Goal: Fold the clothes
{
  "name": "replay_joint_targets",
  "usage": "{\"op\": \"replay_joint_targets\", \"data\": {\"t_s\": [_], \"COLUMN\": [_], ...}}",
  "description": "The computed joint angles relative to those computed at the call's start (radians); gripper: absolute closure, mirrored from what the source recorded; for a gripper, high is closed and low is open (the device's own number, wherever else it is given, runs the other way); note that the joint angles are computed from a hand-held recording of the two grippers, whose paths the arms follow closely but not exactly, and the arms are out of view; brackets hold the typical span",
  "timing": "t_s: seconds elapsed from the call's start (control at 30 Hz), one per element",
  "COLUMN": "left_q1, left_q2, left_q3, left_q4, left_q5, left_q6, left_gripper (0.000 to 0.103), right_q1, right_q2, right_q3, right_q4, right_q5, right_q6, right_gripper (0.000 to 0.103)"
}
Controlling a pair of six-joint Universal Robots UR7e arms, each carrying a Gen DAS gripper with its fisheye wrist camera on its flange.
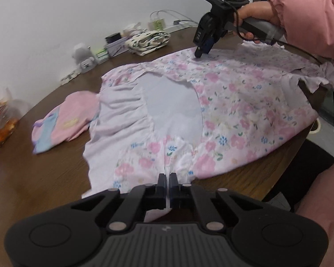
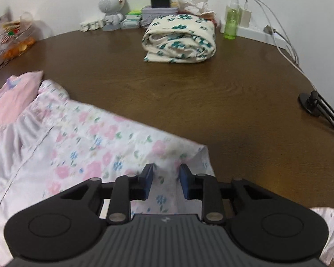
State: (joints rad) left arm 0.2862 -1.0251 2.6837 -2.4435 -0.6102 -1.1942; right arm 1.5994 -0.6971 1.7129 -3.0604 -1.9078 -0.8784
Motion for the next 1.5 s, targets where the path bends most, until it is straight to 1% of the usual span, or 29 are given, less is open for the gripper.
{"op": "replay_joint_targets", "data": {"t_s": [0.1,0.17,0.23,0.27,0.3,0.33,0.37,0.4,0.47,0.5,0.53,0.57,0.6,0.67,0.73,0.77,0.8,0.83,0.9,1.0,1.1,1.17,1.2,1.27,1.3,1.33,1.37,1.47,1.5], "left_q1": [-0.032,-0.054,-0.076,-0.081,-0.081,-0.081,-0.070,-0.046,0.016,0.052,0.088,0.114,0.133,0.147,0.142,0.138,0.132,0.124,0.095,0.045,0.016,0.001,-0.009,-0.032,-0.041,-0.043,-0.030,0.033,0.053], "left_q2": [0.010,-0.003,-0.042,-0.059,-0.073,-0.084,-0.084,-0.069,-0.031,-0.009,0.010,0.025,0.037,0.043,0.037,0.032,0.029,0.025,0.023,0.025,0.018,0.014,0.009,-0.008,-0.016,-0.020,-0.013,0.034,0.053], "left_q3": [-0.012,-0.018,-0.019,-0.017,-0.014,-0.011,-0.012,-0.021,-0.052,-0.072,-0.094,-0.108,-0.115,-0.106,-0.089,-0.081,-0.075,-0.076,-0.080,-0.080,-0.074,-0.080,-0.083,-0.084,-0.085,-0.087,-0.093,-0.116,-0.125], "left_q4": [0.075,0.122,0.164,0.161,0.137,0.108,0.064,0.015,-0.059,-0.081,-0.086,-0.091,-0.103,-0.154,-0.177,-0.184,-0.175,-0.139,-0.040,0.045,0.066,0.090,0.101,0.122,0.131,0.124,0.087,-0.098,-0.168], "left_q5": [-0.023,-0.029,-0.012,0.003,0.022,0.041,0.056,0.066,0.074,0.069,0.062,0.054,0.045,0.024,0.006,-0.002,-0.005,-0.003,0.000,-0.019,-0.033,-0.022,-0.005,0.042,0.067,0.093,0.116,0.166,0.179], "left_q6": [-0.078,-0.113,-0.134,-0.120,-0.088,-0.054,0.000,0.071,0.205,0.260,0.295,0.314,0.330,0.343,0.316,0.297,0.264,0.214,0.093,-0.040,-0.087,-0.103,-0.107,-0.109,-0.103,-0.080,-0.029,0.183,0.259], "left_gripper": [0.101,0.099,0.090,0.088,0.077,0.070,0.058,0.051,0.051,0.053,0.056,0.061,0.071,0.082,0.095,0.097,0.099,0.101,0.102,0.102,0.101,0.096,0.090,0.076,0.064,0.059,0.059,0.059,0.059], "right_q1": [0.007,0.010,0.010,0.008,0.005,0.003,0.001,0.000,0.000,0.001,0.002,0.003,0.005,0.005,0.011,0.016,0.017,0.017,0.018,0.016,0.018,0.019,0.018,0.012,0.007,0.002,-0.003,-0.017,-0.022], "right_q2": [0.035,0.048,0.037,0.025,0.012,-0.006,-0.025,-0.043,-0.069,-0.075,-0.073,-0.067,-0.059,-0.035,-0.003,0.016,0.026,0.033,0.046,0.067,0.081,0.089,0.085,0.049,0.016,-0.021,-0.057,-0.197,-0.243], "right_q3": [-0.027,-0.049,-0.050,-0.041,-0.032,-0.019,-0.005,0.009,0.038,0.049,0.058,0.057,0.054,0.032,0.011,0.001,-0.007,-0.013,-0.028,-0.046,-0.062,-0.073,-0.079,-0.072,-0.056,-0.037,-0.021,0.067,0.099], "right_q4": [-0.050,-0.043,-0.011,0.004,0.020,0.040,0.063,0.083,0.099,0.094,0.076,0.065,0.058,0.060,0.032,0.009,0.002,0.000,-0.003,-0.032,-0.035,-0.034,-0.008,0.054,0.083,0.114,0.146,0.211,0.222], "right_q5": [-0.010,-0.012,-0.005,0.009,0.022,0.038,0.054,0.068,0.083,0.087,0.088,0.086,0.083,0.084,0.059,0.037,0.033,0.034,0.036,0.042,0.047,0.051,0.055,0.089,0.118,0.149,0.180,0.256,0.275], "right_q6": [-0.014,0.001,0.017,0.022,0.027,0.027,0.026,0.023,-0.001,-0.020,-0.042,-0.051,-0.055,-0.053,-0.061,-0.069,-0.070,-0.067,-0.062,-0.064,-0.060,-0.057,-0.049,0.002,0.017,0.027,0.037,-0.016,-0.045], "right_gripper": [0.078,0.078,0.078,0.077,0.077,0.077,0.074,0.072,0.067,0.062,0.061,0.061,0.061,0.061,0.061,0.061,0.061,0.061,0.061,0.061,0.060,0.060,0.061,0.060,0.060,0.059,0.058,0.050,0.047]}}
